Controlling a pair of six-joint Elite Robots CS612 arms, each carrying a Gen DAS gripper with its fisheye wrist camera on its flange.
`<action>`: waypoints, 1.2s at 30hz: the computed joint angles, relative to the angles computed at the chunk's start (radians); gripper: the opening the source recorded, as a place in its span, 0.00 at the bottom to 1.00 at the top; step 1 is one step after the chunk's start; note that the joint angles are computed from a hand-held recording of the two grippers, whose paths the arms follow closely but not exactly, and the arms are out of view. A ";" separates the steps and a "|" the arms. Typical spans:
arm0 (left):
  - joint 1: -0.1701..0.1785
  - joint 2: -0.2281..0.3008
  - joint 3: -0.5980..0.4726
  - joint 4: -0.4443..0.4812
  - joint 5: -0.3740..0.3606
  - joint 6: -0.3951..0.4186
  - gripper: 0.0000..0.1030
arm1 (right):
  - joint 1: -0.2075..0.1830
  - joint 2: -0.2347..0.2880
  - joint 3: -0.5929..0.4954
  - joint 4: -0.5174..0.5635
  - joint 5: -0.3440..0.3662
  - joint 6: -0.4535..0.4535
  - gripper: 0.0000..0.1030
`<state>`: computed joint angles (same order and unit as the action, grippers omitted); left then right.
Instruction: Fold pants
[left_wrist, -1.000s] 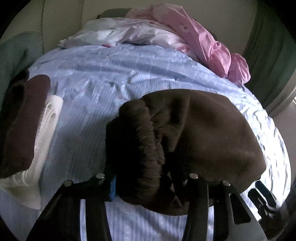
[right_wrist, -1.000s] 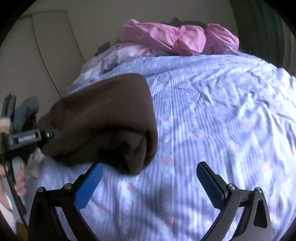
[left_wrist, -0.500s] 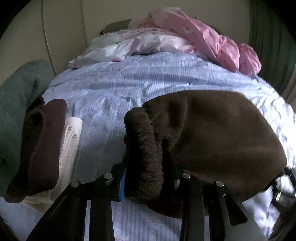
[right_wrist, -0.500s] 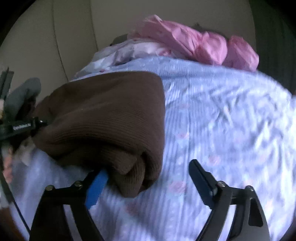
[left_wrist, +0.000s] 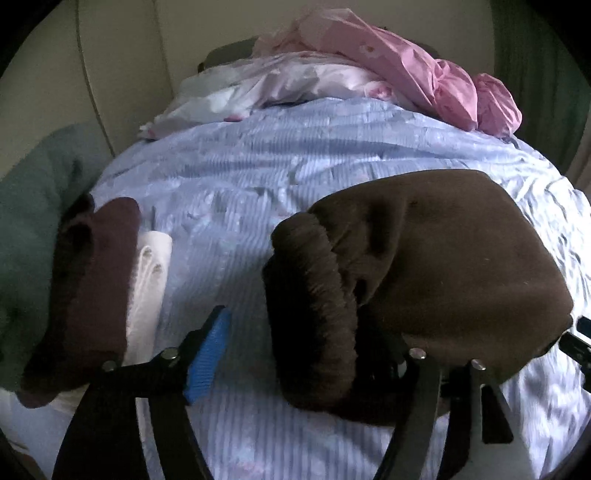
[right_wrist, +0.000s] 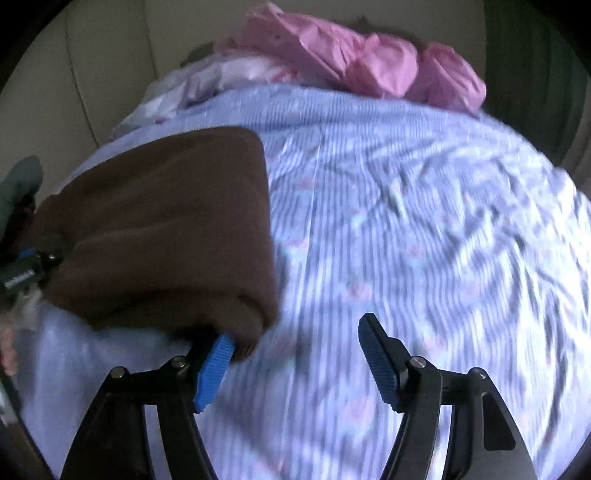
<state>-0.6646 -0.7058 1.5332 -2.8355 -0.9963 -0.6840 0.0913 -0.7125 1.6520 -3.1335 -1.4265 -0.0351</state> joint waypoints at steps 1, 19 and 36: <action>-0.005 -0.006 0.005 0.004 0.017 -0.006 0.76 | 0.002 -0.011 0.005 0.023 -0.008 0.010 0.66; 0.035 -0.059 0.041 -0.199 -0.151 -0.084 0.92 | -0.015 0.008 -0.083 -0.141 0.213 0.097 0.94; 0.092 0.066 -0.030 -0.192 -0.349 -0.164 1.00 | -0.034 0.152 -0.229 0.042 0.372 0.199 0.94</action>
<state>-0.5727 -0.6396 1.5030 -3.0273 -1.3452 -0.8483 0.0577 -0.5607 1.4228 -3.0913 -1.0545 0.1641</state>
